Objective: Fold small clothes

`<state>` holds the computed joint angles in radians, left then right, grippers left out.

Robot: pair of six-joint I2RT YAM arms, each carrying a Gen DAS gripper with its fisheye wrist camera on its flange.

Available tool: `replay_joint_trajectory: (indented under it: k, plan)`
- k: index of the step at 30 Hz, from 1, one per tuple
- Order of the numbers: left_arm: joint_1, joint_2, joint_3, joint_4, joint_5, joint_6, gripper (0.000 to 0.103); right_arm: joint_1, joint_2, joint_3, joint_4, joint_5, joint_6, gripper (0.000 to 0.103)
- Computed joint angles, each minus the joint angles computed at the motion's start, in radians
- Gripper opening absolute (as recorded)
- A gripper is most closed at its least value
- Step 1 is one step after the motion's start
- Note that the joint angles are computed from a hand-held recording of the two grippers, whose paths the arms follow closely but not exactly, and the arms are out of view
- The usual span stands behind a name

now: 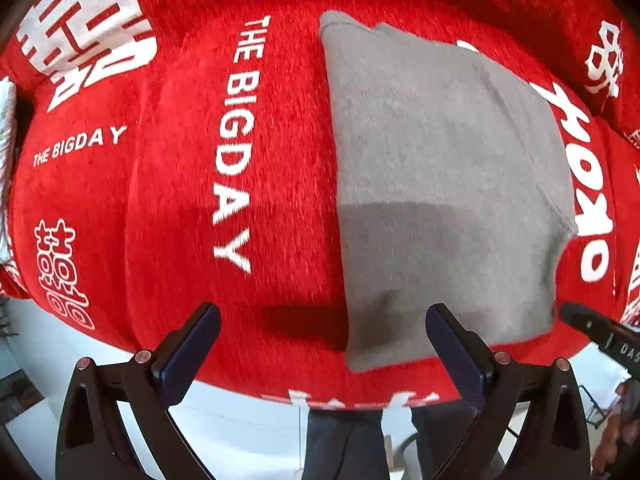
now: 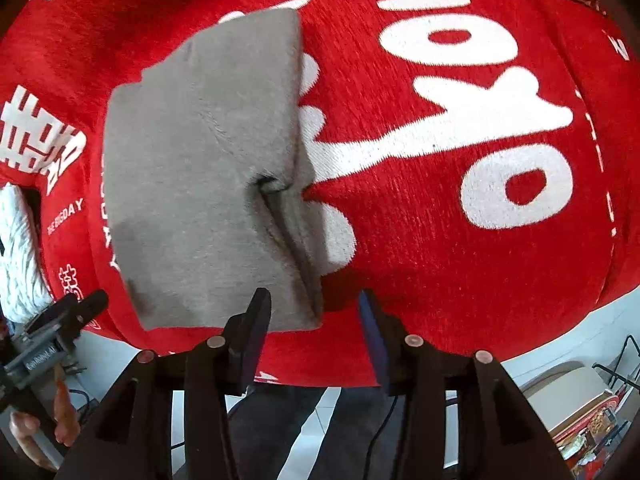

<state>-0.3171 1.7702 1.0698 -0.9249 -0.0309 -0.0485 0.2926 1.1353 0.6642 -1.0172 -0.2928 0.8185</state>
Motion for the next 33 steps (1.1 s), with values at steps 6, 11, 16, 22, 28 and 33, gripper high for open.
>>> replay_joint_trajectory:
  k: [6, 11, 16, 22, 28, 33]
  plan:
    - [-0.02, -0.071, 0.018, -0.087, -0.01, 0.028, 0.103, 0.027, 0.0, 0.13, -0.113, 0.032, 0.005, 0.063]
    - [-0.037, -0.124, 0.079, -0.161, -0.015, 0.035, 0.103, 0.078, 0.046, 0.295, -0.207, 0.121, -0.007, 0.081]
    - [-0.036, -0.153, 0.166, -0.223, -0.002, 0.02, 0.103, 0.138, 0.107, 0.442, -0.27, 0.199, -0.001, 0.084]
    - [-0.032, -0.166, 0.224, -0.253, -0.001, 0.015, 0.103, 0.166, 0.158, 0.537, -0.328, 0.249, 0.007, 0.085]
    - [-0.029, -0.177, 0.26, -0.277, -0.001, 0.008, 0.103, 0.197, 0.155, 0.576, -0.367, 0.309, 0.032, 0.103]
    - [-0.029, -0.19, 0.264, -0.29, 0.001, 0.001, 0.103, 0.203, 0.158, 0.593, -0.38, 0.321, 0.04, 0.103]
